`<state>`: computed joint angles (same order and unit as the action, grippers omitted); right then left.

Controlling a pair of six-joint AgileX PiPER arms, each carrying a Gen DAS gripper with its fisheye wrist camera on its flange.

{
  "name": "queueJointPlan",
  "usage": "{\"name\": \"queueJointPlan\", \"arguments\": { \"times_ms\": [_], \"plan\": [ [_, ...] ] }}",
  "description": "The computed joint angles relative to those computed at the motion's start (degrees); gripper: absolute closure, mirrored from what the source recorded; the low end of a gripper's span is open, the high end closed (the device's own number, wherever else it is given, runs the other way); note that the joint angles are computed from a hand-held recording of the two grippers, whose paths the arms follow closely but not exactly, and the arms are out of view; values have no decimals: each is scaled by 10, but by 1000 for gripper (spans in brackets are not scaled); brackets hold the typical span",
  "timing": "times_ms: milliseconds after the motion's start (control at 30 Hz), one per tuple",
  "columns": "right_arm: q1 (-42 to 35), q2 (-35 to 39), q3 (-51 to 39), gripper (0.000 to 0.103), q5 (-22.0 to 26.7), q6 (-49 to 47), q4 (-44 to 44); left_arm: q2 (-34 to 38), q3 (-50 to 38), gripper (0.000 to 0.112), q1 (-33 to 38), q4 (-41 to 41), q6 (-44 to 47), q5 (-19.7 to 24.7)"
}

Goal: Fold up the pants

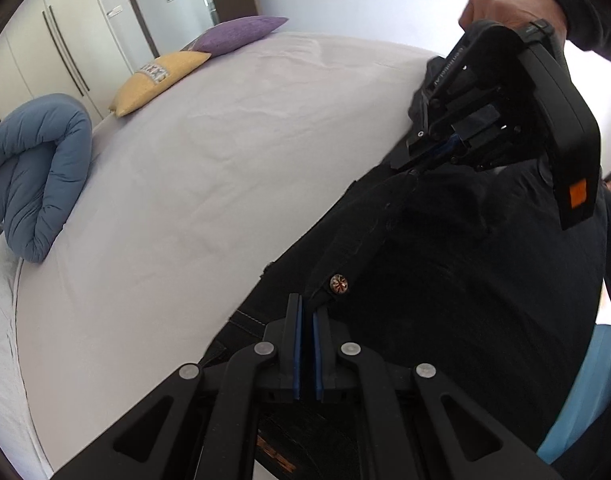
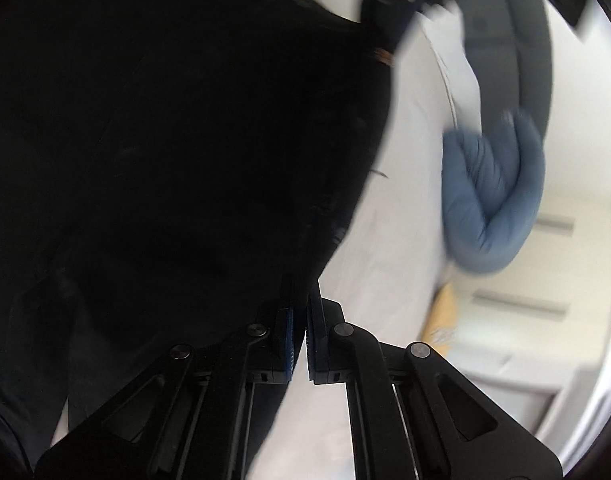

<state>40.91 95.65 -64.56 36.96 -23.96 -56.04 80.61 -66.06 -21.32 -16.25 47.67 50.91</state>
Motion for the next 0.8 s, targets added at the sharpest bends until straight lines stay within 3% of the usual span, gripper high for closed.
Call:
{"name": "queueJointPlan", "arguments": {
  "times_ms": [100, 200, 500, 700, 800],
  "plan": [
    [77, -32, 86, 100, 20, 80, -113, -54, 54, 108, -24, 14, -12, 10],
    [157, -38, 138, 100, 60, 131, -162, -100, 102, 108, -57, 39, -32, 18],
    [370, -5, 133, 100, 168, 151, -61, -243, 231, 108, -114, 79, -97, 65],
    [451, 45, 81, 100, 200, 222, 8, -308, 286, 108, -86, 62, -71, 100],
    [447, 37, 67, 100, 203, 204, 32, -332, 309, 108, -104, 78, -87, 106]
  ]
}}
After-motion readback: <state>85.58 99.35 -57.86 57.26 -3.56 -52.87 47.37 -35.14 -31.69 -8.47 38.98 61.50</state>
